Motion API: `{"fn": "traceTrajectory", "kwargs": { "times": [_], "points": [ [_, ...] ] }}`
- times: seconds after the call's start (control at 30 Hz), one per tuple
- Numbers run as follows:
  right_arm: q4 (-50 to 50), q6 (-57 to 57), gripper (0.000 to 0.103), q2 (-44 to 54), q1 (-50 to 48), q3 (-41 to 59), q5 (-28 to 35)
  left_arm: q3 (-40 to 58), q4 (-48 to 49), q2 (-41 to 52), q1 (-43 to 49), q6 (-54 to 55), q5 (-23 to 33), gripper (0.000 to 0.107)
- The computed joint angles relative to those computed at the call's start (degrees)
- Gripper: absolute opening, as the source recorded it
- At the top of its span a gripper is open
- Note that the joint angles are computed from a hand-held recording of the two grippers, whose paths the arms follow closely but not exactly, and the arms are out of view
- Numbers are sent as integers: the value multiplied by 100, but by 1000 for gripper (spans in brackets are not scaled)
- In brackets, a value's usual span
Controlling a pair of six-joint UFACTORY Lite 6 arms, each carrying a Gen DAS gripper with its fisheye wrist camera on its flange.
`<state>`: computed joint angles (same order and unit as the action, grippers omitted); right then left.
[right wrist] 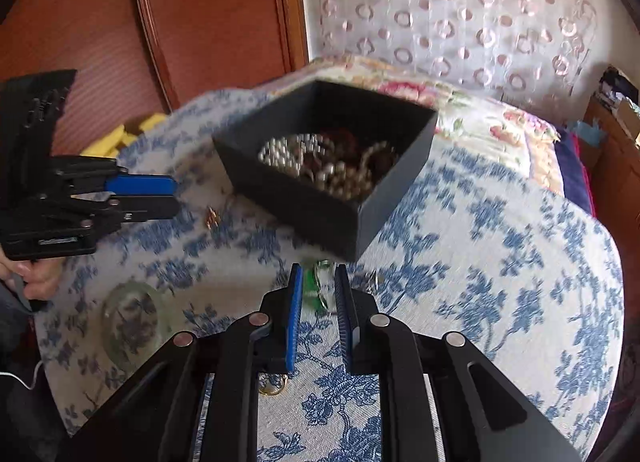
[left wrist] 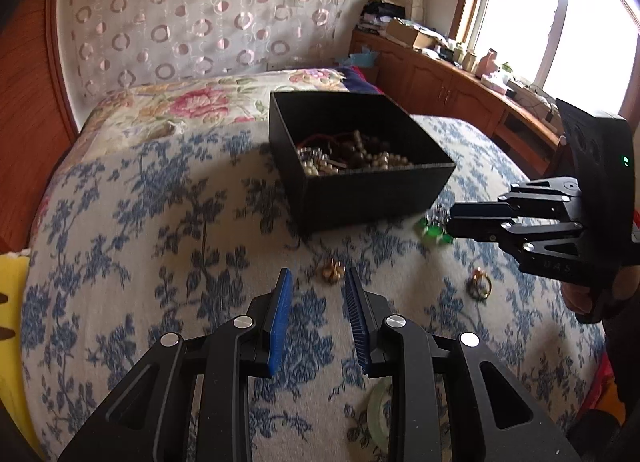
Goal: Organize jewelry
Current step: 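Open the left gripper, withdraw, and lower it onto the jade bangle, then grasp the jade bangle rim with the left gripper and lift it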
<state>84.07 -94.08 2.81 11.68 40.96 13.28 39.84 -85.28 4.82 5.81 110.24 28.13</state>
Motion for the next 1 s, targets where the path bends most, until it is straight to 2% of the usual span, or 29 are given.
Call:
{"fn": "traceTrajectory", "kwargs": {
  "times": [0.23, 0.3, 0.33, 0.47, 0.6, 0.77, 0.87, 1.0],
  "points": [
    [-242, 251, 18, 399, 398, 260, -468, -486, 98, -320, 95, 180, 13, 26],
    [-60, 48, 7, 374, 563, 221, -710, -614, 205, -457, 141, 130, 75, 26],
    [37, -62, 7, 346, 586, 185, -712, -673, 257, -518, 163, 105, 108, 27],
    [542, -484, 7, -139, 543, -231, -689, -902, 468, -786, 198, 13, 179, 27],
    [502, -295, 7, -822, 474, -691, -669, -1181, 583, -1105, 132, -21, 192, 27],
    [-537, 838, 7, -1518, 368, -1082, -598, -1489, 616, -1367, 23, 45, 127, 27],
    [-806, 1121, 7, -1695, 362, -1166, -586, -1574, 540, -1400, -49, 119, 20, 27],
    [-650, 991, 7, -1778, 404, -1213, -578, -1661, 390, -1439, -155, 255, -186, 14]
  ]
}}
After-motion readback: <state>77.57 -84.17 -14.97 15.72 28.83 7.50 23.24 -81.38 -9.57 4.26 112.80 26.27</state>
